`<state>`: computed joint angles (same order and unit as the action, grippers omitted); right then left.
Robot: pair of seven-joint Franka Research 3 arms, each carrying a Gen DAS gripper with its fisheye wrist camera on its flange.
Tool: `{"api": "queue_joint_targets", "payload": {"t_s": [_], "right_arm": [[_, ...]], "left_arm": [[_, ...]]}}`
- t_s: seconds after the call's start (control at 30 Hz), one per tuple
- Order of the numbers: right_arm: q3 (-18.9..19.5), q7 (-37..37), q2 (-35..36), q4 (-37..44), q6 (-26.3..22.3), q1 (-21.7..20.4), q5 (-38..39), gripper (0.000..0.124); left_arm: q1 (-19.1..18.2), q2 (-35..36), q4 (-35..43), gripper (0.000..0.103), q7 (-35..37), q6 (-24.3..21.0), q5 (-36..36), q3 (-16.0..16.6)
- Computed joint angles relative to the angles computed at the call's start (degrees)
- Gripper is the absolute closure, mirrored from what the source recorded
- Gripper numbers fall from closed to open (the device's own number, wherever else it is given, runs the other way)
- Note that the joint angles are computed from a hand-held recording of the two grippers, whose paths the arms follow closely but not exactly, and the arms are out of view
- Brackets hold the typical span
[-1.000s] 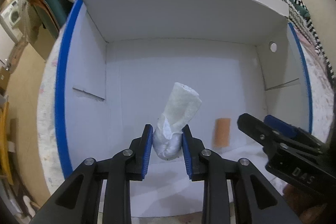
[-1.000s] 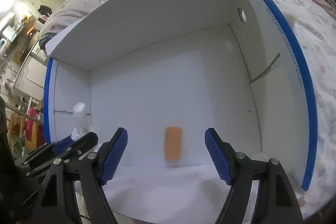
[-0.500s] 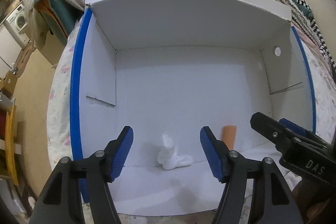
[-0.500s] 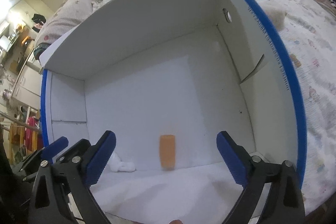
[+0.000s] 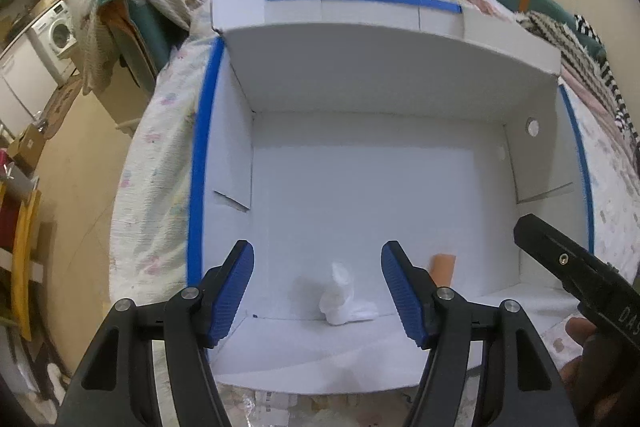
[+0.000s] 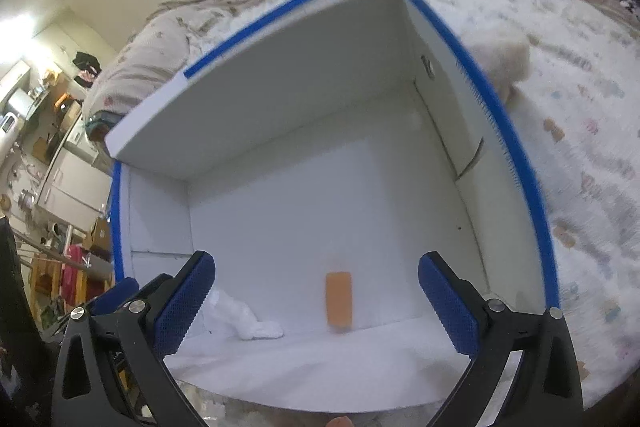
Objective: Organize soft objects
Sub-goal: 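Open the left gripper to drop the white cloth into the box, then move the left gripper back out and grasp the clear labeled plastic bag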
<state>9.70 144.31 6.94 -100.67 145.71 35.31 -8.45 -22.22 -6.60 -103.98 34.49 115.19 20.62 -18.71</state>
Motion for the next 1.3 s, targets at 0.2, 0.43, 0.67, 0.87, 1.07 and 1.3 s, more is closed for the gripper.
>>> {"api": "queue_joint_targets", "payload": {"t_s": [0.2, 0.43, 0.67, 0.87, 1.07, 1.3], "right_arm": [[0.0, 1.3, -1.9, -1.7, -0.2, 0.3, -3.4, 0.021], [1.2, 7.9, -5.7, -4.4, -2.1, -0.2, -13.0, 0.021], [3.6, 7.6, -10.6, -9.6, -2.2, -2.1, -11.0, 0.021], [6.0, 7.6, -14.5, -13.5, -3.9, -3.2, -10.4, 0.021], [6.9, 3.1, -16.0, -16.3, -2.3, -2.8, -4.5, 0.021], [8.3, 2.6, -15.2, -16.3, -2.7, -2.7, -5.6, 0.021]], "left_arm": [[0.0, -3.1, -2.0, 0.040, -0.8, -1.4, 1.4, -0.4], [0.2, -8.1, -5.4, 0.040, -0.3, -1.6, 1.8, -0.8], [0.3, -15.5, -11.5, 0.040, -0.8, -1.1, -1.4, -0.7], [-0.1, -21.6, -17.4, 0.040, -0.9, -1.4, -5.2, -0.2], [-0.7, -25.2, -22.2, 0.040, -0.5, -1.3, -9.6, 1.2], [0.8, -26.9, -25.1, 0.040, -3.4, -4.0, -12.0, 1.9]]}}
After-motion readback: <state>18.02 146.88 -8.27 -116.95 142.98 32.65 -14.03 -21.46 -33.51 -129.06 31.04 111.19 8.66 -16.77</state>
